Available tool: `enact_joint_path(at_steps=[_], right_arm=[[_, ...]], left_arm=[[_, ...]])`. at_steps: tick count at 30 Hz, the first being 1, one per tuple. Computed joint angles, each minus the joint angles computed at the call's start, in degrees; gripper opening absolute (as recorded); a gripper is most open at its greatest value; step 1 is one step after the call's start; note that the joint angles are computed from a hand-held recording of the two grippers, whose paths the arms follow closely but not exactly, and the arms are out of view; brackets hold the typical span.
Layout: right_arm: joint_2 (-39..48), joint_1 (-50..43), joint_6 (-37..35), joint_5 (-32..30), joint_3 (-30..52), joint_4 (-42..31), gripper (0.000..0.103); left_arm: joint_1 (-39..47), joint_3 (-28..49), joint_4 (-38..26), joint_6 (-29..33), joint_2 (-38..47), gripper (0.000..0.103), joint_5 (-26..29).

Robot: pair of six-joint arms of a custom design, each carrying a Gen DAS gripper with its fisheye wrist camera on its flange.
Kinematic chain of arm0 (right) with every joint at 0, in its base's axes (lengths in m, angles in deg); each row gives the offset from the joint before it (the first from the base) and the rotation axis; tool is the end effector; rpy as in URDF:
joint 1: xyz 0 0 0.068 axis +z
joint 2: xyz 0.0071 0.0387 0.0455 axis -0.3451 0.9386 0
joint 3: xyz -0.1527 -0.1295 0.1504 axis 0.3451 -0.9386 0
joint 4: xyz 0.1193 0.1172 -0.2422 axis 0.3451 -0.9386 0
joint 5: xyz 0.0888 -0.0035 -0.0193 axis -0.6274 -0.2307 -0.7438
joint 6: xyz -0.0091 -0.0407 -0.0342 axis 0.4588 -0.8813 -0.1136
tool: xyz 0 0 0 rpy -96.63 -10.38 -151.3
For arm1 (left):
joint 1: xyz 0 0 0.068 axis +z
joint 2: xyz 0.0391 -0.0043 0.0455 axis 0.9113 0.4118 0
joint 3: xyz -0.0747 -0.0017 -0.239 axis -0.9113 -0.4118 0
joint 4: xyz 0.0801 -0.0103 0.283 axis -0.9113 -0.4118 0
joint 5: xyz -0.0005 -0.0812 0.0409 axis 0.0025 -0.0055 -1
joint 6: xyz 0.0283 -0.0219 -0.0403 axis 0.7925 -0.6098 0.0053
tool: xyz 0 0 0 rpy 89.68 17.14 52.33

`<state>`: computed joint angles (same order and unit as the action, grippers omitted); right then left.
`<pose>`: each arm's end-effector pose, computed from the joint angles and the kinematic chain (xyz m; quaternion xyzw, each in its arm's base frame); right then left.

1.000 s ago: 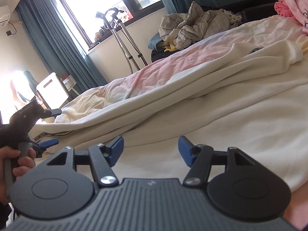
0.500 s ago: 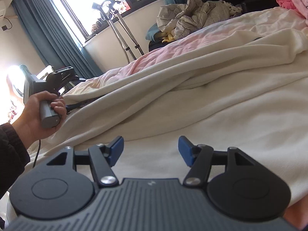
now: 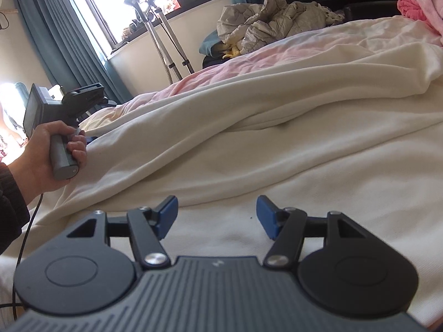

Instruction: Fold clothes

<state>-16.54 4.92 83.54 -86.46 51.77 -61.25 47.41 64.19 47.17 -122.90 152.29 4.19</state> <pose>0.1506 0.0748 0.1937 -0.0290 0.8851 0.2381 0.3988 0.2893 -0.0804 0.2364 -0.3254 0.8316 -0.0732 0.4441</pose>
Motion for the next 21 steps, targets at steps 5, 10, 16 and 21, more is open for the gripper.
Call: enact_joint_path(at_steps=[5, 10, 16, 21], right_arm=[[-5.3, 1.1, -0.5, 2.3, 0.7, -3.5, 0.064], [-10.1, 2.1, -1.4, 4.7, 1.7, -7.1, 0.064], [-12.2, 2.7, -2.0, 7.1, 2.8, -8.8, 0.064], [-16.1, 3.6, -3.3, 9.9, 2.1, -9.9, 0.064]], left_arm=[[-9.6, -4.5, -9.3, 2.9, -11.9, 0.092, -6.4], [-27.9, -4.9, -24.4, -1.4, -20.6, 0.092, -17.9], [-54.7, 0.4, -44.1, -21.2, -13.1, 0.093, -32.1], [-65.6, 2.8, -52.2, -36.0, -5.1, 0.094, -36.0]])
